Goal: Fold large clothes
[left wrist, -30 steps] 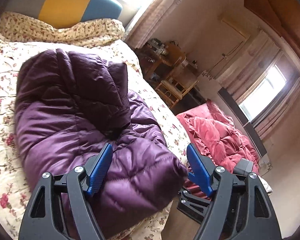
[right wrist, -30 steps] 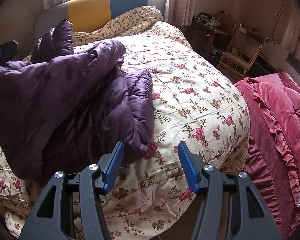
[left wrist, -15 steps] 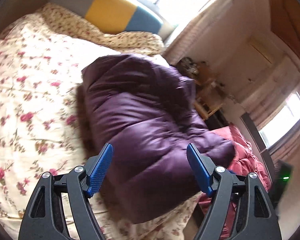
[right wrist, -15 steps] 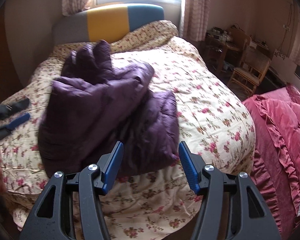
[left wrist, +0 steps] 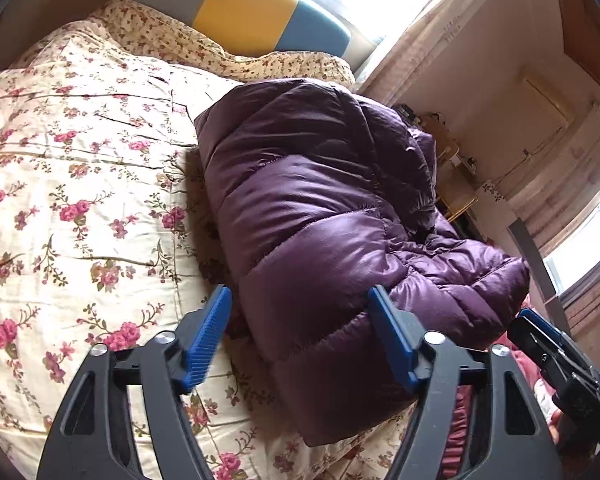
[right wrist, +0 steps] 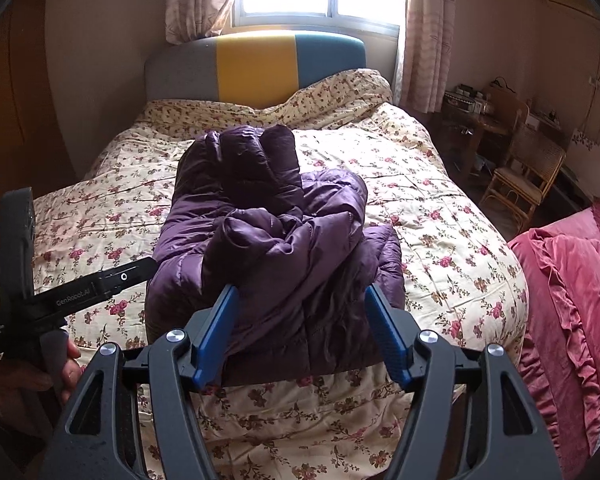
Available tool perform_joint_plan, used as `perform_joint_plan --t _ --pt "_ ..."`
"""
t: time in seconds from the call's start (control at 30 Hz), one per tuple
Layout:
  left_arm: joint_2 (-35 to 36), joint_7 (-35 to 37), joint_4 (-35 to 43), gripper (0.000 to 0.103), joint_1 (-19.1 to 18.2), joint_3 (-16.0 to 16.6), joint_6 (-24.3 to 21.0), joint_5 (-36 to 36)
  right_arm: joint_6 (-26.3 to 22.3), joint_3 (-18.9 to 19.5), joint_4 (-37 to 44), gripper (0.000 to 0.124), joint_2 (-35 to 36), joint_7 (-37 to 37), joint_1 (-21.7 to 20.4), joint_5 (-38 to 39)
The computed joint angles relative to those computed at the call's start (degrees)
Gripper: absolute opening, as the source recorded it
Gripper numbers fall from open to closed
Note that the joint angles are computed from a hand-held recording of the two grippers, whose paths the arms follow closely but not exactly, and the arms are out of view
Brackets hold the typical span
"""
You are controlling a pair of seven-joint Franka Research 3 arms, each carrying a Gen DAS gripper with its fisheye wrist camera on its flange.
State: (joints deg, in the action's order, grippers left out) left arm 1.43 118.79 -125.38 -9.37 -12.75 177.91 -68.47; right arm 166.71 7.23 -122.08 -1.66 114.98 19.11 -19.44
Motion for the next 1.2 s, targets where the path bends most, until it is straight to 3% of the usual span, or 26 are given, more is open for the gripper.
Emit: perform_joint_plan --t 0.43,0.67,0.73,0.93,1.0,1.1,1.2 --pt "1.2 -2.9 0.6 0.07 1.4 -0.8 -0.2 6.4 -1.0 0.2 2.8 0.075 1.3 7.5 1.4 -6.3" --pt "0.3 -7.1 -1.3 0.069 0.9 -1.4 2.2 9.4 -1.1 -0.8 3.9 0.065 3.0 5.7 2.4 -3.4" --pt "-0.3 -6.8 -2.2 0.063 0.2 -1.7 3.1 8.8 -1.0 -1.2 4.1 0.065 3.1 6.0 2.6 -3.5" --pt "0.0 -1.0 -1.4 0.062 -1.8 -1.8 2.5 4.2 -0.3 -2.0 5.5 0.066 4.3 7.9 3.1 -5.9" --pt "0.3 -0.1 -1.1 0.062 -2.0 -2.0 2.4 3.6 -0.9 -2.1 6.1 0.045 5.1 6.4 3.3 -4.3" --pt "0.8 2.3 -0.7 0.062 -2.1 -2.6 2.7 1.3 -2.2 -2.7 6.4 0.029 5.7 5.7 3.6 -3.4" --pt "1.3 5.4 0.0 0.062 -2.1 -3.2 2.8 -1.5 -3.2 -3.0 6.3 0.022 6.3 4.5 3.7 -1.5"
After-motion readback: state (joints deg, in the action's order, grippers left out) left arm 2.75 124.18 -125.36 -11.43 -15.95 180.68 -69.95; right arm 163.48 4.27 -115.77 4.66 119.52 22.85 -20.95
